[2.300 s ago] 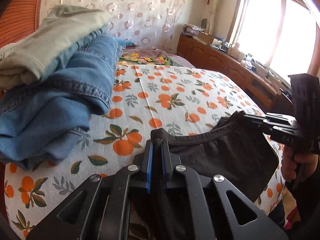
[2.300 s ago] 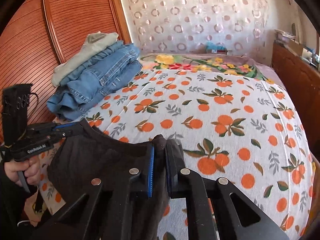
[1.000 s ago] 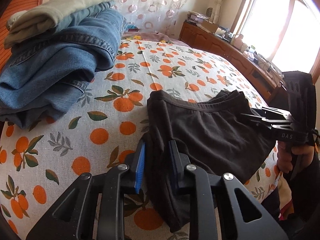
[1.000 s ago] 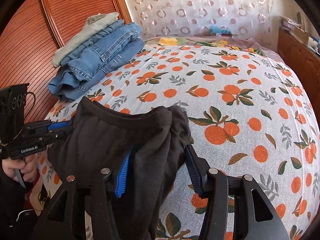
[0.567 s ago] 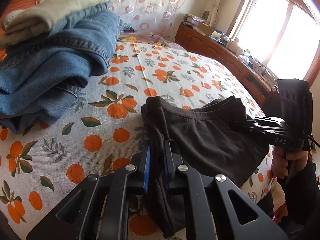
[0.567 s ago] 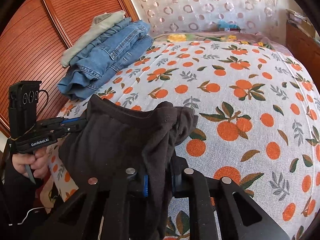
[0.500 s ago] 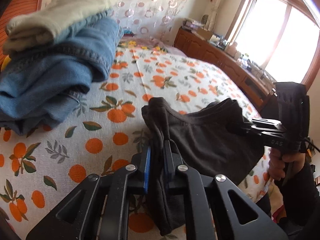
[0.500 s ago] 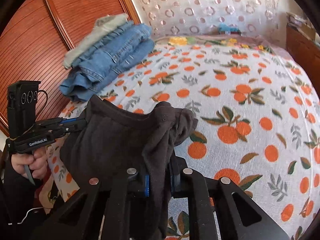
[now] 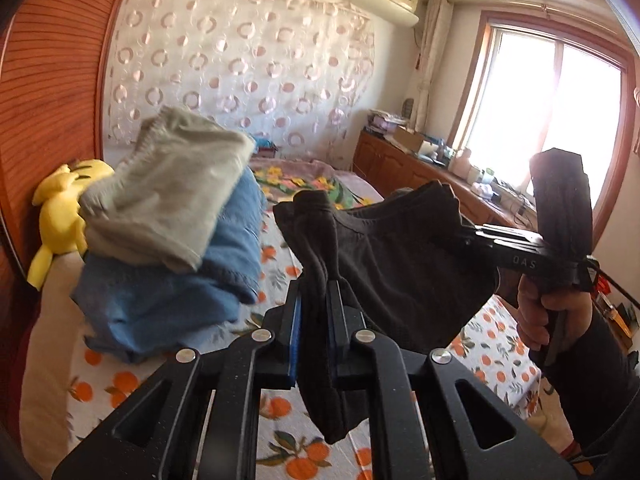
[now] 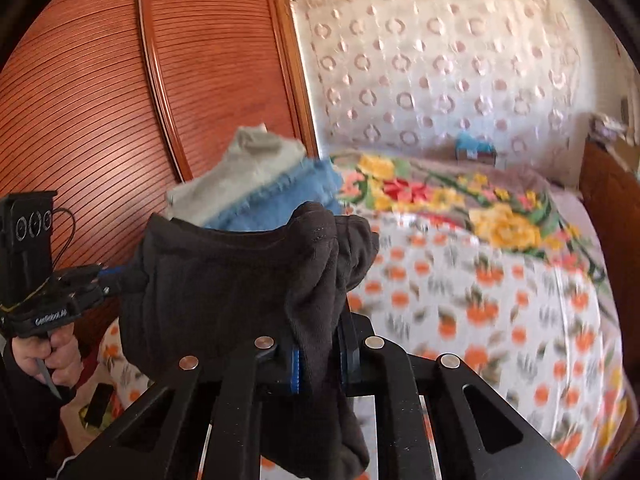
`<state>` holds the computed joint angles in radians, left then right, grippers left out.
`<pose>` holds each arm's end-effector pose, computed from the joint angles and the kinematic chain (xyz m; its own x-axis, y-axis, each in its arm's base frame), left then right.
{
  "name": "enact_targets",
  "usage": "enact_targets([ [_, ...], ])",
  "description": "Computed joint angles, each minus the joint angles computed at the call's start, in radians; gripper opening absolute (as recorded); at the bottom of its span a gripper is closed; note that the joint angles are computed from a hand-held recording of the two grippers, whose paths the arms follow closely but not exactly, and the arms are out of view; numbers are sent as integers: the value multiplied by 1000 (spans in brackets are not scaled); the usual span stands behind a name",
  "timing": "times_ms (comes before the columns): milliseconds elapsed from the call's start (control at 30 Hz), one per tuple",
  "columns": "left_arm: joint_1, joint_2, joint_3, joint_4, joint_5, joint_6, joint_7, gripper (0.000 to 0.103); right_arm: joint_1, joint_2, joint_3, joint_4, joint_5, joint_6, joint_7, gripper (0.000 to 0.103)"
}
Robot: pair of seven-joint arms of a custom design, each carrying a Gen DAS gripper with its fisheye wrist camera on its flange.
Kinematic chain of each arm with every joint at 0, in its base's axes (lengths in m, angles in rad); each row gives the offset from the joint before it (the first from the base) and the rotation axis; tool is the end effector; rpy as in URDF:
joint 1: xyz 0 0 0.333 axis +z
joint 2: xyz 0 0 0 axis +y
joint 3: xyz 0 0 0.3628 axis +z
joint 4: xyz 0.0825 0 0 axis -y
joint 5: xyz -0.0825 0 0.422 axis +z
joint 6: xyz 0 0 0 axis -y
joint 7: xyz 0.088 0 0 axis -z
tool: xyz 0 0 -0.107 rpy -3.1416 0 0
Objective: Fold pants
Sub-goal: 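Carry the pants over the jeans stack and lower them onto it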
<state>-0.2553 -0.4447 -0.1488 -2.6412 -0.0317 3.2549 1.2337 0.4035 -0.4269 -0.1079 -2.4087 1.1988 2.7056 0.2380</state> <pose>0.4088 -0.1787 0.5378 -0.1940 -0.9482 0.2515 -0.5422 -0.1100 -0.8330 0.4641 0.1018 0.5597 0.6681 -0.7354 -0.1130 -0.4287 -0.2563 -0.8663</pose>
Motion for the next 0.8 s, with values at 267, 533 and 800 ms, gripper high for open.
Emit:
enact_targets([
  [267, 93, 20, -5, 54, 5, -4, -6, 11, 3, 129, 53, 191, -87, -18, 56, 13],
  [533, 123, 42, 34, 98, -7, -11, -4, 11, -35, 330, 109, 440, -185, -79, 84, 13],
  [800, 179, 73, 26, 121, -18, -13, -22, 11, -76, 521, 198, 682, -381, -138, 157, 13],
])
